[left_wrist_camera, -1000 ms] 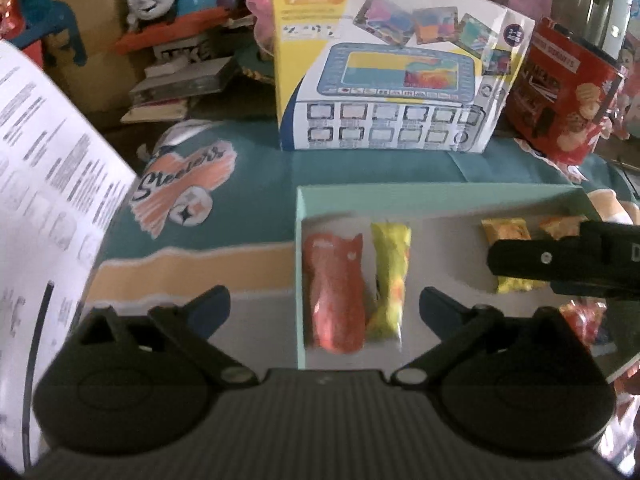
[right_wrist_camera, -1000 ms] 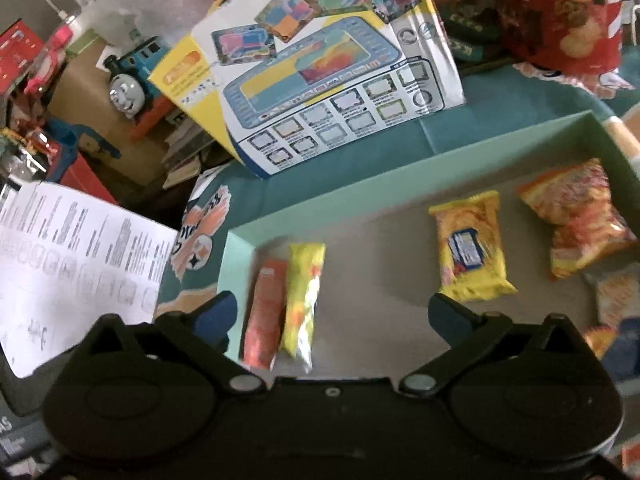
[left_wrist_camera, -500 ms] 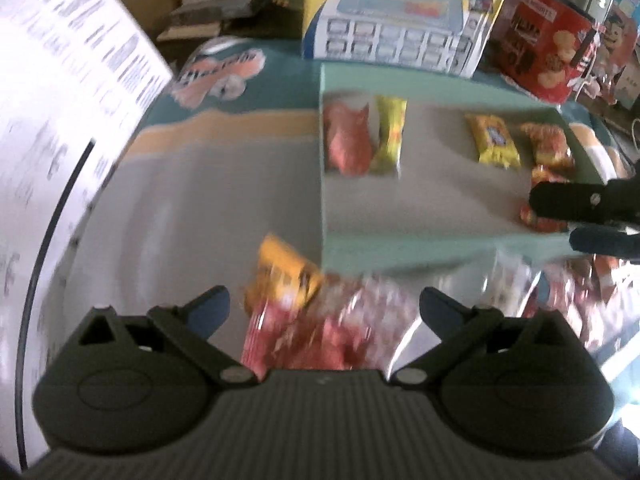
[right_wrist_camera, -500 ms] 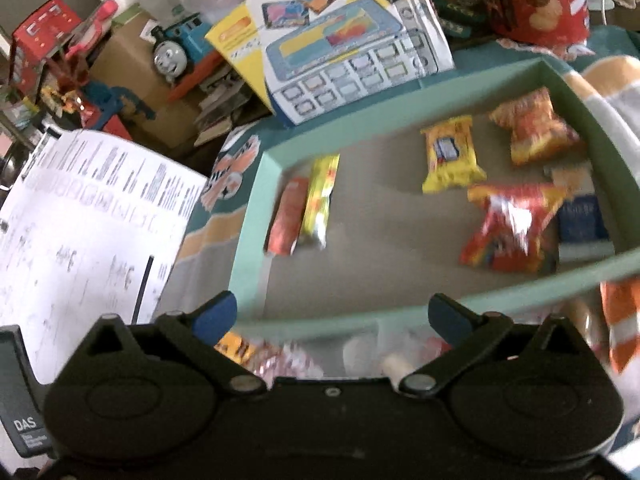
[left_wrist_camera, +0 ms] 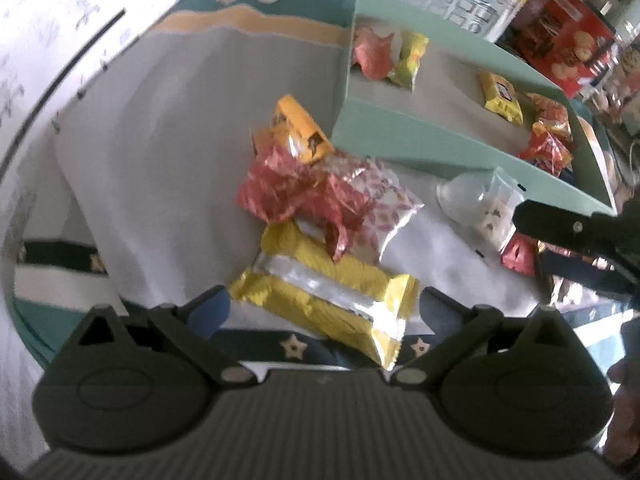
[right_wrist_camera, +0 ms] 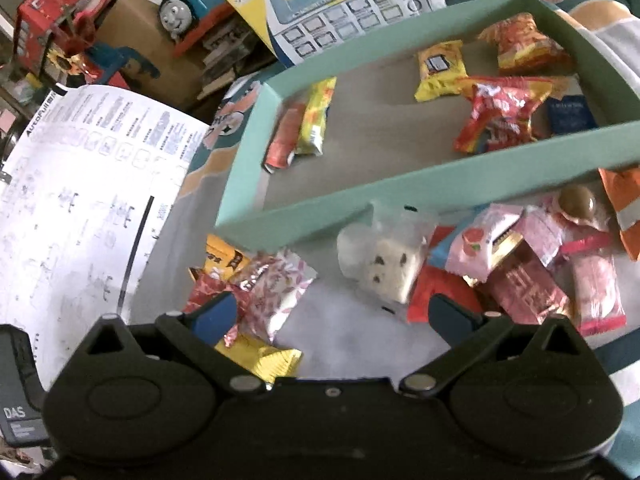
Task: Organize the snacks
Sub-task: 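Move both grippers back over the remaining snack pile, then grasp yellow-silver bar with left gripper while right gripper grasps red candy wrapper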
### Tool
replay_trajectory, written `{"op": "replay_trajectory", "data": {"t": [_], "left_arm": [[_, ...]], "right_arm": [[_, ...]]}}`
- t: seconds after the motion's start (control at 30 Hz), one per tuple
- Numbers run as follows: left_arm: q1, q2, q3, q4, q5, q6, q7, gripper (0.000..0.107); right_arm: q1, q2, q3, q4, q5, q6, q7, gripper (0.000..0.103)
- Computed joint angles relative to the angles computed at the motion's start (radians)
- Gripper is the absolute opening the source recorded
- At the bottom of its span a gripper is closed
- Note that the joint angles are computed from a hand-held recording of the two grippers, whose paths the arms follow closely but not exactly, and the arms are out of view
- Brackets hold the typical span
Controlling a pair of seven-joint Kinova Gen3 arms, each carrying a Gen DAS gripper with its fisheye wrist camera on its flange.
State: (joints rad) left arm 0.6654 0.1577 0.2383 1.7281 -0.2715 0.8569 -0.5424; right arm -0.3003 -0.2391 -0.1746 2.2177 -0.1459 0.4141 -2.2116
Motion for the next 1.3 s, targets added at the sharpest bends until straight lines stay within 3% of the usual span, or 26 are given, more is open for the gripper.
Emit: {"op": "replay_trajectory", "data": {"t": [0.2,0.27,0.33,0.4,0.47,0.67,0.8,0.93,1.0,1.1,1.17,1.3], "left_arm": [[-0.022,0.047,-0.013,-0.034,0.067,-0.007,0.074,0.103],[-0.018,0.076,0.005,-0.054,0.022,0.010,0.129,0.101],[0.057,0.109,-0.034,-0.077,-0.058,0.039,0.195,0.097],[0.148,0.134,-0.086,-0.110,-0.139,0.091,0.210,0.074],[0.183,0.141,-0.089,-0.107,-0.204,0.101,0.216,0.065],[0.119,0.084,-0.050,-0.019,-0.227,0.018,0.136,0.062],[0.090,0.059,-0.052,0.018,-0.239,0.003,0.117,0.062],[0.024,0.018,-0.043,0.079,-0.188,-0.080,0.049,0.063],[0.018,0.011,-0.040,0.085,-0.190,-0.075,0.051,0.068],[0.013,0.002,-0.035,0.098,-0.192,-0.076,0.066,0.074],[0.007,-0.003,-0.030,0.102,-0.185,-0.072,0.066,0.077],[-0.013,-0.009,-0.023,0.109,-0.159,-0.083,0.038,0.078]], "right_arm": [[0.069,-0.019,-0.052,0.028,0.068,-0.010,-0.096,0.100],[0.090,-0.025,-0.069,0.031,0.103,0.002,-0.124,0.098],[0.107,-0.028,-0.087,0.034,0.143,0.006,-0.146,0.092],[0.122,-0.027,-0.106,0.030,0.187,0.011,-0.165,0.084],[0.127,-0.021,-0.113,0.021,0.221,0.013,-0.176,0.074],[0.128,0.042,-0.171,-0.040,0.360,0.027,-0.246,0.066],[0.066,0.103,-0.133,-0.083,0.379,0.064,-0.245,0.061],[0.011,0.139,-0.106,-0.097,0.396,0.078,-0.277,0.059],[-0.002,0.153,-0.111,-0.110,0.395,0.090,-0.264,0.058],[-0.073,0.169,-0.057,-0.121,0.343,0.076,-0.182,0.056],[-0.112,0.176,-0.047,-0.133,0.375,0.089,-0.193,0.056],[-0.039,0.167,-0.163,-0.156,0.520,0.127,-0.345,0.056]]}}
